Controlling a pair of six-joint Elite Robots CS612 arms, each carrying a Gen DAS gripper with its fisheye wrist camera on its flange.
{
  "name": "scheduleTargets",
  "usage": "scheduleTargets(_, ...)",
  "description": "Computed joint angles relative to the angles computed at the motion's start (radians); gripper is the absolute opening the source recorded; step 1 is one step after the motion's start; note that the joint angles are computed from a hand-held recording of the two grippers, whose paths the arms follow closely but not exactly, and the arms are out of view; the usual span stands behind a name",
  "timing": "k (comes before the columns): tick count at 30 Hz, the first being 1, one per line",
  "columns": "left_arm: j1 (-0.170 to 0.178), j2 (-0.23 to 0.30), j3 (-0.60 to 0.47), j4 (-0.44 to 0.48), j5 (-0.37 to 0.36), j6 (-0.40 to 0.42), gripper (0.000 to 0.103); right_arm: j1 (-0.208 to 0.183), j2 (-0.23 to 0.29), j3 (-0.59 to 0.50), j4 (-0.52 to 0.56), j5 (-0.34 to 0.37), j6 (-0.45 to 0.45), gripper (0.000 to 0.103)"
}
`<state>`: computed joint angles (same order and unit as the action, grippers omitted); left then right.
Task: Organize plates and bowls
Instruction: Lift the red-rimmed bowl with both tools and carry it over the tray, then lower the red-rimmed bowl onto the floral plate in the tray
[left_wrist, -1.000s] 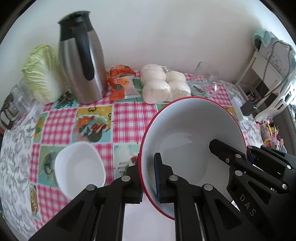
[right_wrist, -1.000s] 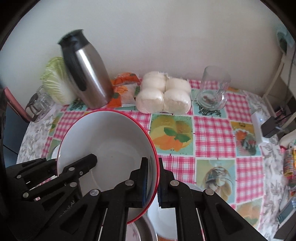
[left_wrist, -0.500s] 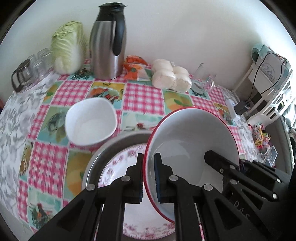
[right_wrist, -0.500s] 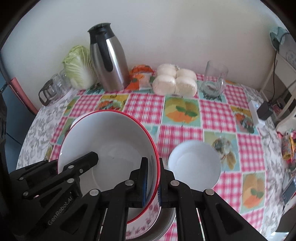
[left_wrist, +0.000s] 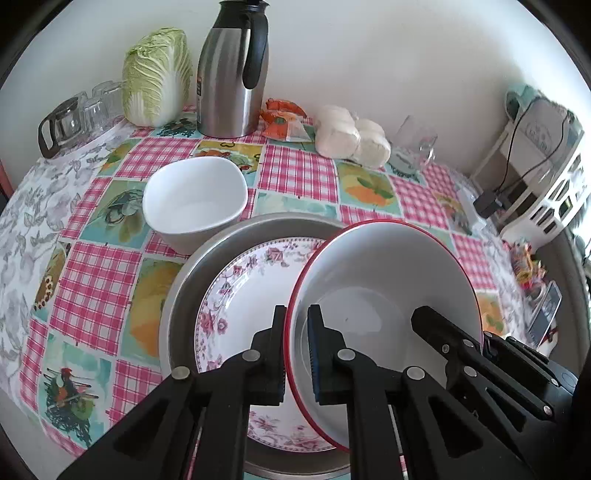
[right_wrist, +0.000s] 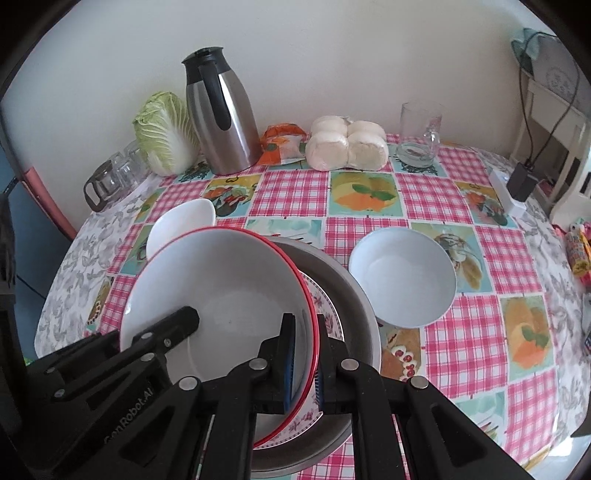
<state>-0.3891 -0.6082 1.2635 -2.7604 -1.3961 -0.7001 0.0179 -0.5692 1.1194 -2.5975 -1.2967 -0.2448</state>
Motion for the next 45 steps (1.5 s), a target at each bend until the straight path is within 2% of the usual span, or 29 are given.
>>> scheduleTargets(12,0.002,0.008,-0.014,0.026,-0.019,0.023,0.011,-0.010,0.009,0.002,0.019,0.040,0.024,0.011)
scheduleTargets(23,0.015,0.020,-0.028,0.052,-0.040,0.001,0.011,-0.009,0.031,-0.036,0.077,0.062,0.052,0.012)
scheduleTargets(32,0.026,0.031,-0.041,0.060,-0.053,-0.032,0.011,0.002,0.052,-0.071,0.105,0.054,0.068,0.012)
scheduleTargets(45,0.034,0.049,-0.065,0.075,-0.071,-0.034,0.011,0.005,0.071,-0.100,0.132,0.049,0.085,0.013)
